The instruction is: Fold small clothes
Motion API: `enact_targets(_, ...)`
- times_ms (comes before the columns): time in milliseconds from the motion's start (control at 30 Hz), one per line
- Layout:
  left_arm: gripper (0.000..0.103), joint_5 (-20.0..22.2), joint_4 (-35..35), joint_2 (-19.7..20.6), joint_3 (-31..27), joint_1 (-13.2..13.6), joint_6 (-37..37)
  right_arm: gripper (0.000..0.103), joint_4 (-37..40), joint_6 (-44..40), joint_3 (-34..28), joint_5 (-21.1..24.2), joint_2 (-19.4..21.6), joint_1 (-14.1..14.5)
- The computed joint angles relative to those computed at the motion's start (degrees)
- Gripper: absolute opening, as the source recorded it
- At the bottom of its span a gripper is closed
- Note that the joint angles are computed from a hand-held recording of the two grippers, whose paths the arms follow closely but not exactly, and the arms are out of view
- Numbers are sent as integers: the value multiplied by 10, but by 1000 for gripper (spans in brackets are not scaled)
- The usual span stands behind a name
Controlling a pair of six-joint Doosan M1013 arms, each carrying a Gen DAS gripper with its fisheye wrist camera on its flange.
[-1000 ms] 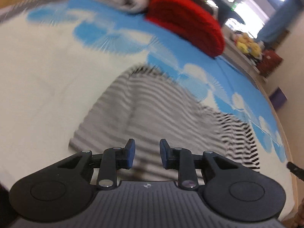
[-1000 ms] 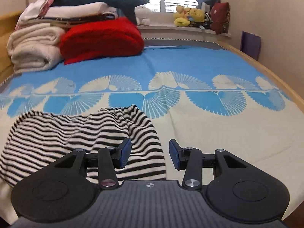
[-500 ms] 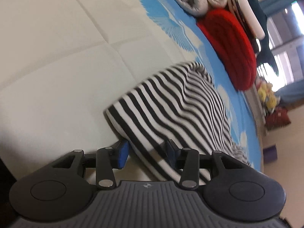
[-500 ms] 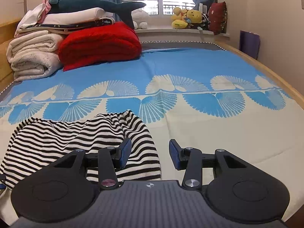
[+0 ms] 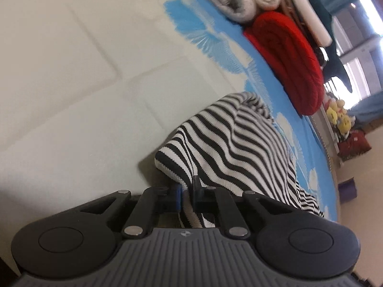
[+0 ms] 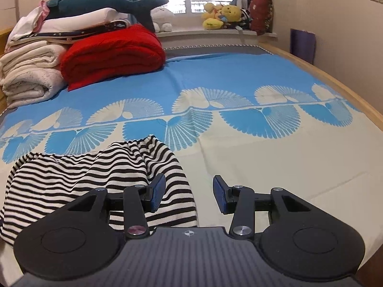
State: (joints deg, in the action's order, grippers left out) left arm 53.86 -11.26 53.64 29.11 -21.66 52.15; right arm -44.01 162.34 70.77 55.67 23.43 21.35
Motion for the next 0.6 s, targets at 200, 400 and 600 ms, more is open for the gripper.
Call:
enact_targets(200, 7, -16, 57, -31, 19, 4, 25, 45, -2, 50, -19, 19, 13, 0)
enact_targets(400, 7, 182, 193, 20, -107, 5, -12, 45, 11, 65, -39, 21, 26, 1)
enact_targets(600, 7, 150, 278, 43, -197, -41, 121, 45, 4, 59, -39, 2, 26, 1)
